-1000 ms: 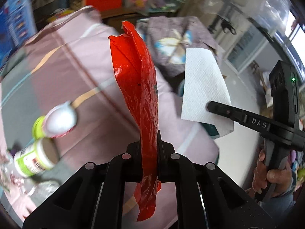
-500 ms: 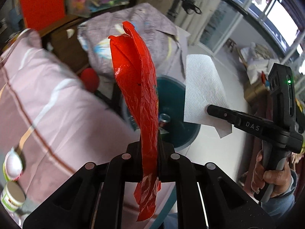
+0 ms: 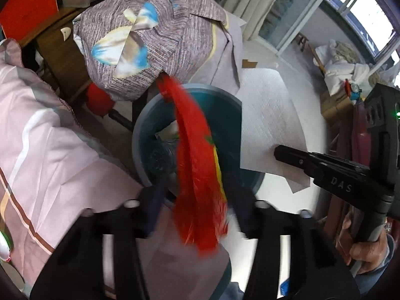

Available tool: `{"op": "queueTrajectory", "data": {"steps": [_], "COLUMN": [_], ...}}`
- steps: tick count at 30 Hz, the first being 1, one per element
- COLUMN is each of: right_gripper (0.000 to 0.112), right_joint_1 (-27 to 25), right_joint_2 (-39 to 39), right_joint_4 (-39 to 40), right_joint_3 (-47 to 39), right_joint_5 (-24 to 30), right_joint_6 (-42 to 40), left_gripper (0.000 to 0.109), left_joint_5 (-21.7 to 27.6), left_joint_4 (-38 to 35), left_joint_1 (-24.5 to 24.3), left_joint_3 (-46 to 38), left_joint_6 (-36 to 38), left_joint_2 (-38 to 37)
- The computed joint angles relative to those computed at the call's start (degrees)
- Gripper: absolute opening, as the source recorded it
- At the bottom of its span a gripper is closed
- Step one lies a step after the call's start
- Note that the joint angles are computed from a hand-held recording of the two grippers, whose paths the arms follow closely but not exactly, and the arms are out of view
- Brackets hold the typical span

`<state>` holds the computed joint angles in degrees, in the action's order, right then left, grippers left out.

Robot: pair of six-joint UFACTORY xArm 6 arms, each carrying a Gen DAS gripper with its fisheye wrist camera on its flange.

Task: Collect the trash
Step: 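Open both grippers over the teal bin to drop the bag and napkin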

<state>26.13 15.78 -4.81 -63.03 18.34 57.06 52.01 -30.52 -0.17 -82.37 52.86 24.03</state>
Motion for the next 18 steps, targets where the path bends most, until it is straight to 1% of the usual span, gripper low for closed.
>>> {"op": "queueTrajectory", "data": {"steps": [1, 5, 7, 11, 13, 14, 15, 16, 18], "right_gripper": [0.006, 0.006, 0.007, 0.008, 0.012, 0.032, 0.063, 0.07, 0.072], "right_joint_1": [0.01, 0.18, 0.29, 0.6, 0.77, 0.81, 0.87, 0.92, 1.08], "right_joint_2": [0.2, 0.96, 1.27, 2.04, 2.62, 2.91, 3.04, 3.09, 3.32], "right_joint_4": [0.28, 1.33, 1.67, 2.63, 3.29, 4.04, 4.51, 3.49, 2.97], "right_joint_3": [-0.14, -0.9, -1.26, -2.37, -3.26, -3.61, -3.71, -3.85, -4.36], "right_joint_5": [0.11, 0.52, 0.61, 1.26, 1.91, 2.09, 1.92, 1.95, 2.38], "right_joint_6": [-0.2, -0.96, -1.15, -2.25, -2.86, -3.23, -3.12, -2.0, -1.9], "left_gripper": [0.067, 0.078, 0.086, 0.091, 0.095, 0.095, 0.096, 0.097, 0.098], "left_joint_5": [-0.12, -0.1, -0.48, -1.05, -0.97, -0.86, -0.78, -0.88, -1.24], "left_joint_4": [0.02, 0.74, 0.45, -0.24, -0.39, -0.42, -0.37, -0.16, 0.35], "left_joint_1": [0.18, 0.75, 1.26, 2.32, 2.85, 3.1, 3.31, 3.52, 3.77], "left_joint_3": [-0.11, -0.96, -0.47, 1.12, 1.66, 1.87, 1.96, 2.31, 2.94], "left_joint_6": [-0.08, -1.19, -0.97, 0.0, 0.14, 0.17, 0.21, 0.21, 0.23], "left_joint_2": [0.22, 1.08, 0.69, -0.72, -1.23, -1.45, -1.56, -1.86, -2.31]}}
